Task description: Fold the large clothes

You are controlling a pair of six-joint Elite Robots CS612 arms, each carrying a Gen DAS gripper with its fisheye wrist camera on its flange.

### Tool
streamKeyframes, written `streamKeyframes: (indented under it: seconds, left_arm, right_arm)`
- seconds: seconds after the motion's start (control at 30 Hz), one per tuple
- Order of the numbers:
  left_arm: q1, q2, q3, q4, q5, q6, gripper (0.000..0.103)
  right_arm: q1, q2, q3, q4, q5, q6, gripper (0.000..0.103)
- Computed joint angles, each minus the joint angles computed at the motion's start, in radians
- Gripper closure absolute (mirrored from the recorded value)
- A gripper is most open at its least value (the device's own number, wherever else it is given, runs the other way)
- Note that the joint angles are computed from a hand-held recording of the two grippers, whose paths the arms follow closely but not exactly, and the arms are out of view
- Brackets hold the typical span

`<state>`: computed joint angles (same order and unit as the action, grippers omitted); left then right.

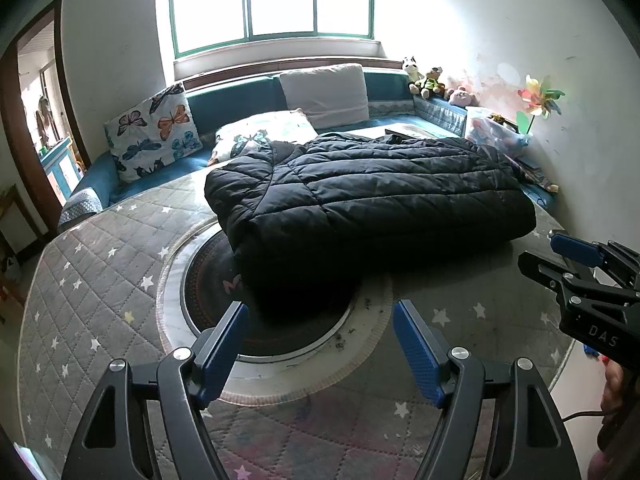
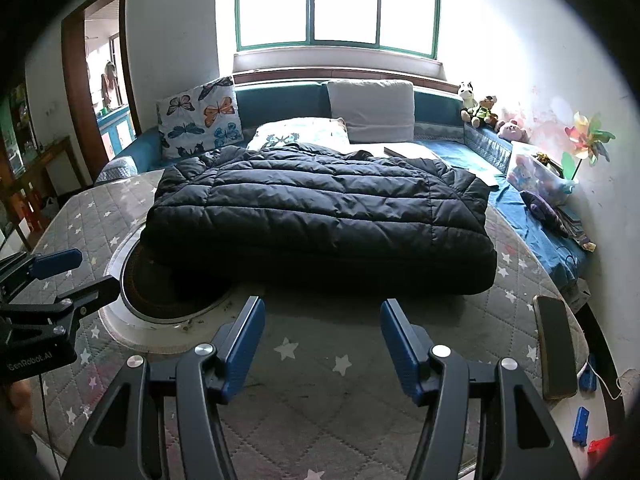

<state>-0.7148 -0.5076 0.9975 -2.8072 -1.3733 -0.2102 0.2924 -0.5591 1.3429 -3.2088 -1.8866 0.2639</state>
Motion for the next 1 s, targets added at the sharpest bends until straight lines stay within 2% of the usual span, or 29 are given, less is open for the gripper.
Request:
streamKeyframes:
  seconds: [0.73, 1.0]
  left_arm:
    - [-0.002, 0.001, 0.004, -0.006, 0.012, 0.008, 0.024]
    - [-0.004, -0.002, 0.017, -0.041, 0.021, 0.027, 0.024]
  right_arm:
    - [-0.001, 0.001, 0.001, -0.002, 0.003, -0.001, 0.037]
    - [0.002, 0.001, 0.000, 0.000, 0.000, 0.005, 0.037]
